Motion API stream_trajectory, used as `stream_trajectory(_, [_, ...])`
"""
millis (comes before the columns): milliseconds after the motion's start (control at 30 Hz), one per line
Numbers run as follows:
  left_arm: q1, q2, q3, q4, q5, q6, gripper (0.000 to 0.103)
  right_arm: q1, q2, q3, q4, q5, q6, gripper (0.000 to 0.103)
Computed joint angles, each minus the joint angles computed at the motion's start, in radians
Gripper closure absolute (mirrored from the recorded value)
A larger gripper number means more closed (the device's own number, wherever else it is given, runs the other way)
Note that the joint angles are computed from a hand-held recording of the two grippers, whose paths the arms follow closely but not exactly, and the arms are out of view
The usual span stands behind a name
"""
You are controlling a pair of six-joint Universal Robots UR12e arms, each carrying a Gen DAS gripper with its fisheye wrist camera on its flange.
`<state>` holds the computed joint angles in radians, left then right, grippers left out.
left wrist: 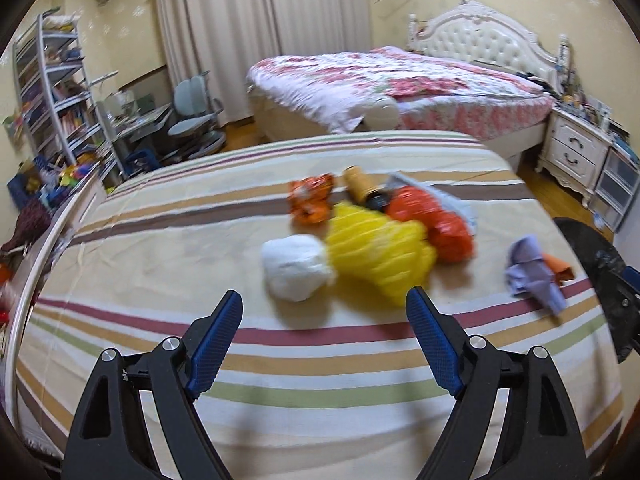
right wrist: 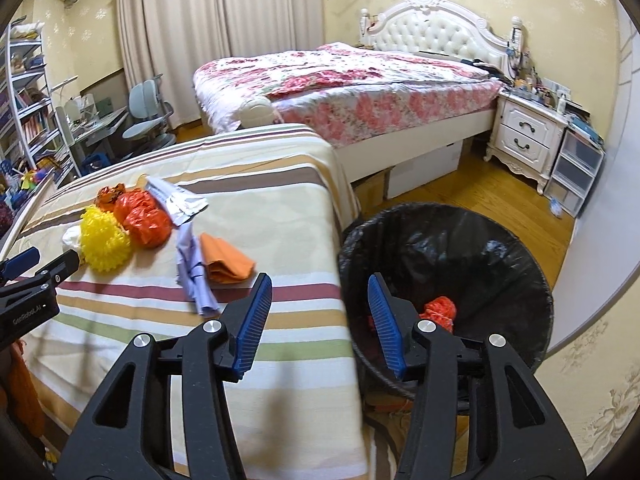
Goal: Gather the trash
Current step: 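Move the left tool to the white plastic bag and close on it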
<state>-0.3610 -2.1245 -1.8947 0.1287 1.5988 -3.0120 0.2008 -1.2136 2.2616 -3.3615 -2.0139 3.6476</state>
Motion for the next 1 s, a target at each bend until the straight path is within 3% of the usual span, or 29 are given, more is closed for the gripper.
stream_trajectory(700, [0.044, -0.037, 0.081, -0.124, -0.041, -0.005, 0.022, 0.006, 0.047, -0.125, 0.051, 0.038, -0.079, 0.054])
stream_trajectory(767, [0.050, -0.037, 0.083, -0.132, -0.061, -0.004, 0.027, 0.007, 0.050, -0.129, 0.051, 0.041, -0.082, 0.054])
stream_trajectory(933, [0.060, -0.039, 0.092, -0.171, -0.121, 0.018, 0.064, 0.013, 0.048, -0.127, 0.053, 0.038, -0.087, 0.054])
stream_trajectory(1000, [0.066, -0.037, 0.088, -0.172, -0.145, 0.016, 0.065, 0.015, 0.047, -0.126, 0.056, 0.033, -0.084, 0.054])
